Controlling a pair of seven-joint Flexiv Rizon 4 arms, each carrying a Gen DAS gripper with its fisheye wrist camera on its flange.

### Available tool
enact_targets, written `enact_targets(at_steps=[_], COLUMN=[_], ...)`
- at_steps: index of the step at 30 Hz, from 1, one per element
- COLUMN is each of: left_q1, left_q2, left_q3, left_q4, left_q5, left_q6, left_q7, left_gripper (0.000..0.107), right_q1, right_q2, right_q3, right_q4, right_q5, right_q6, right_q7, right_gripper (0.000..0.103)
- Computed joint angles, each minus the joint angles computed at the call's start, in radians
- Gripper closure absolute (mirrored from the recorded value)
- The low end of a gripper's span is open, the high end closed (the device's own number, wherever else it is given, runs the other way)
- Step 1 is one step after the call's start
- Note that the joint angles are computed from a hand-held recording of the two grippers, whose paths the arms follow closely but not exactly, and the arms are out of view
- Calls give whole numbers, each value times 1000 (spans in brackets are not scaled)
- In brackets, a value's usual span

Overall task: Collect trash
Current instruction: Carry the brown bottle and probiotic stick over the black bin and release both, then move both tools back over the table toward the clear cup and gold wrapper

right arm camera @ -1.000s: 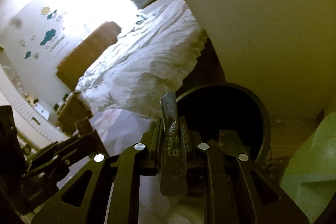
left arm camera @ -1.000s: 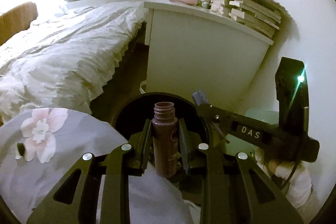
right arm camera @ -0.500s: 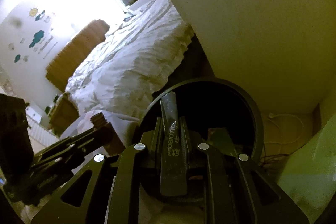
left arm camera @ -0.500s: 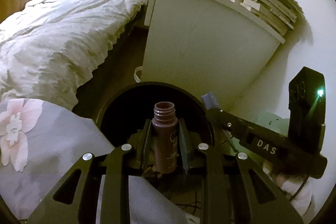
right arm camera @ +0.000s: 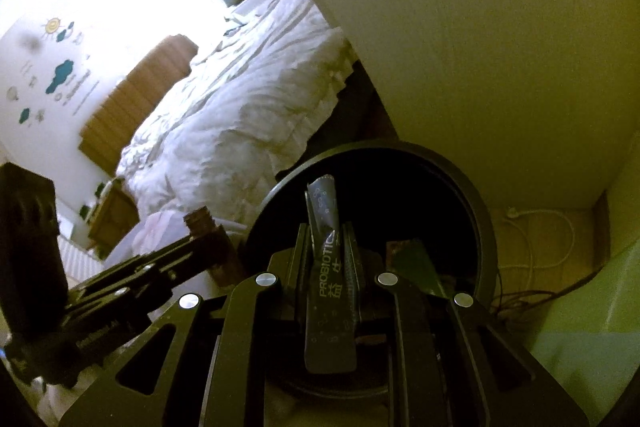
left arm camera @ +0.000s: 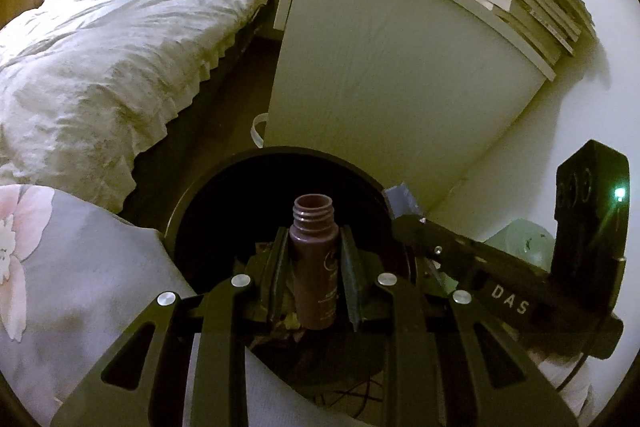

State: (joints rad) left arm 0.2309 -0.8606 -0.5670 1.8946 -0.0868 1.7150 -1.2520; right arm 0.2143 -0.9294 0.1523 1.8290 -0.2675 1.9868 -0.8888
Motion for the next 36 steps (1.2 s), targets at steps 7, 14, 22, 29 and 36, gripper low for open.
enact_targets(at_steps=[7,14,22,29,36], left_q1=[-19,-68,-95,-67,43], left_q2=[0,13,62,116,164], left_q3=[13,66,124,143,129], left_q4=[-11,-27,17,90,186], left_q5=[-4,-22,0,45,99], left_q6=[-6,2,77,140,173], left_q7=[2,-15,-66,-131,-220], left_gripper=[82,78,42,30,30], right_q1=[-2,51,86,88,106], right_q2=[-1,2,18,37,54], right_q3=[0,-47,-65,-39,-5], right_q4=[-1,-13,14,43,54], right_q5=[1,50,111,89,39], right_q6=[-5,-35,3,8,-20], right_q7=[0,5,9,-9,-31], right_gripper=[86,75,37,37,37])
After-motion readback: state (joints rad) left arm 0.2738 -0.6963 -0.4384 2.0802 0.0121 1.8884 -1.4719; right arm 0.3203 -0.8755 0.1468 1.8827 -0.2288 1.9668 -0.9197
